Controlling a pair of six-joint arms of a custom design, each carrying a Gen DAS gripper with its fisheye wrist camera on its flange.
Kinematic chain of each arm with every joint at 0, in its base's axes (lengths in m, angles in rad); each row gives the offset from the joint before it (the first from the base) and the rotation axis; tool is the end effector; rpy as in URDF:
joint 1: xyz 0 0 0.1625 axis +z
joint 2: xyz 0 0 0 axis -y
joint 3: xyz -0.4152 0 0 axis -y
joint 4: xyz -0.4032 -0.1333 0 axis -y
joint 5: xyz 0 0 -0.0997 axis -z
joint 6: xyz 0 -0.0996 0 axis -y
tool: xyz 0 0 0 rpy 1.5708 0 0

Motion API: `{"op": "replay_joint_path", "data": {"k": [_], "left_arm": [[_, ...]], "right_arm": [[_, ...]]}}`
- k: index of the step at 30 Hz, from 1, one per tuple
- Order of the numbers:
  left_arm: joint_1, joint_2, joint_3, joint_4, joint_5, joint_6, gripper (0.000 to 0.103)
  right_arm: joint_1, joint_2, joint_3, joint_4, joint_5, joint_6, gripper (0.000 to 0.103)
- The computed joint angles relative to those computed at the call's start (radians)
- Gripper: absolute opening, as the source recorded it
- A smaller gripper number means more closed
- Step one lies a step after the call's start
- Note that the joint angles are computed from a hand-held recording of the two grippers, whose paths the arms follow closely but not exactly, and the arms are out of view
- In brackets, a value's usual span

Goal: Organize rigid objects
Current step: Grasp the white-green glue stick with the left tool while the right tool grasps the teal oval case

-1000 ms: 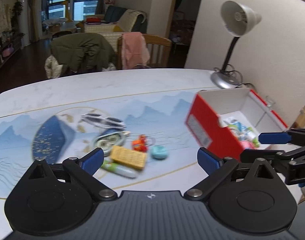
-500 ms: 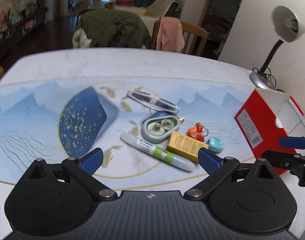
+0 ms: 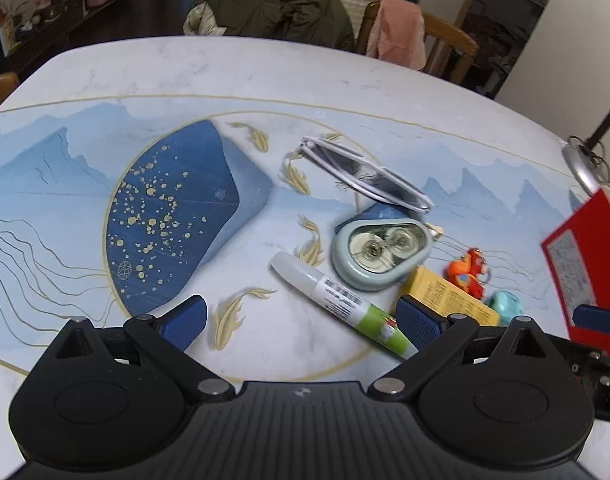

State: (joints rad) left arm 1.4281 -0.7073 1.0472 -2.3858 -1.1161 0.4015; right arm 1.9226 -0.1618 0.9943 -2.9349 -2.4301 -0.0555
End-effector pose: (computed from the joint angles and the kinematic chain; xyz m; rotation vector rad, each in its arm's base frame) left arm 0.0579 -0.8421 0.2639 0.5547 2.5262 -0.5429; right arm 0.3300 -0.7311 -0.0743 0.1809 -2.2691 0.7610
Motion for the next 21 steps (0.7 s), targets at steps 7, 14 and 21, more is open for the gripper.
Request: {"op": "replay_joint_path", "data": {"k": [7,14,21], "left_arm": [[-0.005,0.037,-0.021,-0.009,0.05,-0.052,0.101],[-0.018,0.042,0.02,-0.093,0.089,-0.016,0.1],[-0.029,0.028,0.093,-0.202,0.119,0.076,0.092]], "right_arm": [[-0.029,0.027,-0.061,0.056,0.036,-0.043,0.064],[-0.047,0.055,-0.117,0.091,0.064,-0.106,0.058],[-0.061,0.066,-0.142,0.109,0.083,-0.149,0.053]]}}
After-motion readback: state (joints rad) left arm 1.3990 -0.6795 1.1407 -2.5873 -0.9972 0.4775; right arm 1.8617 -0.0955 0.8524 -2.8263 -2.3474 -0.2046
